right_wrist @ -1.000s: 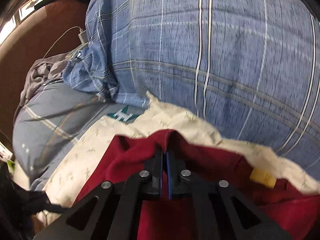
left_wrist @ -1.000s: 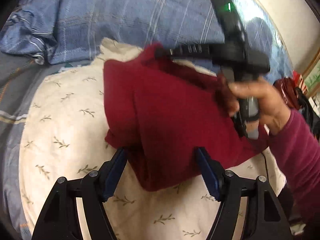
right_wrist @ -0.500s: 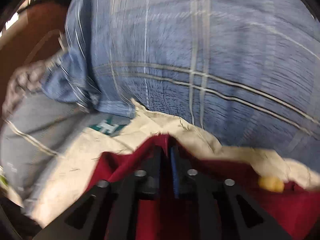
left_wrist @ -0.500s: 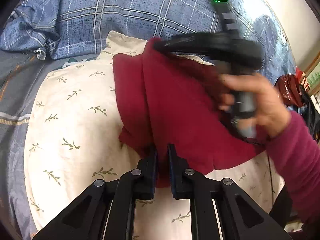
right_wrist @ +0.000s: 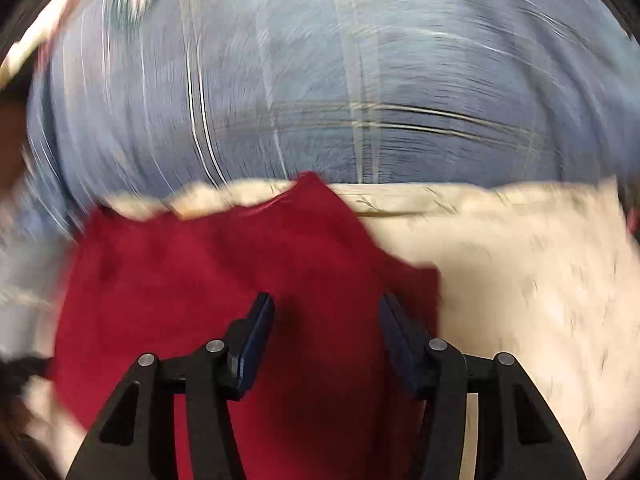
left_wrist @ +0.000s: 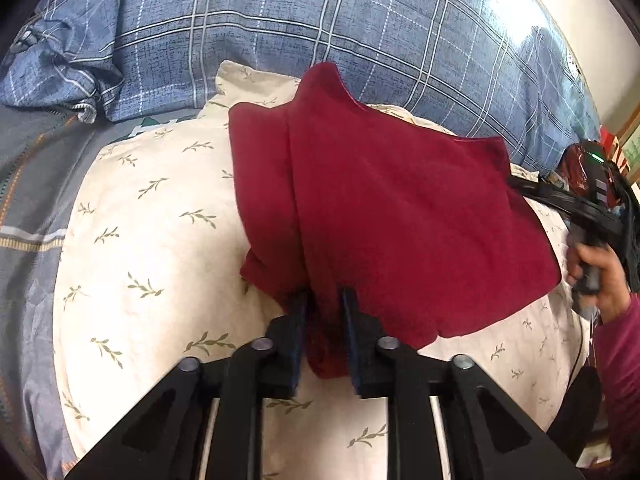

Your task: Fold small clothes

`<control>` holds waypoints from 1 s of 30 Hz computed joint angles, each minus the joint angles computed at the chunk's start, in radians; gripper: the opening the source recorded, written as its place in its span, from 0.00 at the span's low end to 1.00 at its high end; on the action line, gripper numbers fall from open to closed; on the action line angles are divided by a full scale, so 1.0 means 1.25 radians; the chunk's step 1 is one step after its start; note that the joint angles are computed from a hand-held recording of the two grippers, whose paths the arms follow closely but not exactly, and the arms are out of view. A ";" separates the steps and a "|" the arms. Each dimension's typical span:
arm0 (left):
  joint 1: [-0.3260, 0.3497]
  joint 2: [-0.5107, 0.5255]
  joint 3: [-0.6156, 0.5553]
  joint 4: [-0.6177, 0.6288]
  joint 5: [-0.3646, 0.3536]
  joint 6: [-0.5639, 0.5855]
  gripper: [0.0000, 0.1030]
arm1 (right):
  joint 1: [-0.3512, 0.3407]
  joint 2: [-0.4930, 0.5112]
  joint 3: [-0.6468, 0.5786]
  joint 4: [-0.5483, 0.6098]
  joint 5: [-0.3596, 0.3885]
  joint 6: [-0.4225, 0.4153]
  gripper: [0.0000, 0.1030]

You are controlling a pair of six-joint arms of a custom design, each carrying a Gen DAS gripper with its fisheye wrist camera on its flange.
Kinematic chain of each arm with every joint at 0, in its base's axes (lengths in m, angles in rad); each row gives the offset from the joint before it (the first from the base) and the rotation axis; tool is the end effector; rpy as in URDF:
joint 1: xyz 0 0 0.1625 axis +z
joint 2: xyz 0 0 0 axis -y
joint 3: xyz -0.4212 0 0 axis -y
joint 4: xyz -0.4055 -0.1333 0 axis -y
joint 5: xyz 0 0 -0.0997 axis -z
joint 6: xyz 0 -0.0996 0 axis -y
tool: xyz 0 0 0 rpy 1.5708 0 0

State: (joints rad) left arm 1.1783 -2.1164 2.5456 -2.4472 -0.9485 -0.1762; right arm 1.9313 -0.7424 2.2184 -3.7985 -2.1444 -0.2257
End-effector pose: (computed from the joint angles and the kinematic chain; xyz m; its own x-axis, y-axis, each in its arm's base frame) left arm 0.0716 -0.3273 0.3239 -0.8945 -0.0694 -0.4416 0.1910 0.8338 -0.5179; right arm 0.2430 -0.4200 0.0505 -0.8358 -0.1038 0.5392 -0.4563 0.6775 -0.5769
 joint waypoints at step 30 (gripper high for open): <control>-0.137 -0.079 0.057 0.063 0.205 -0.118 0.46 | 0.120 0.005 0.156 -0.151 -0.096 0.042 0.42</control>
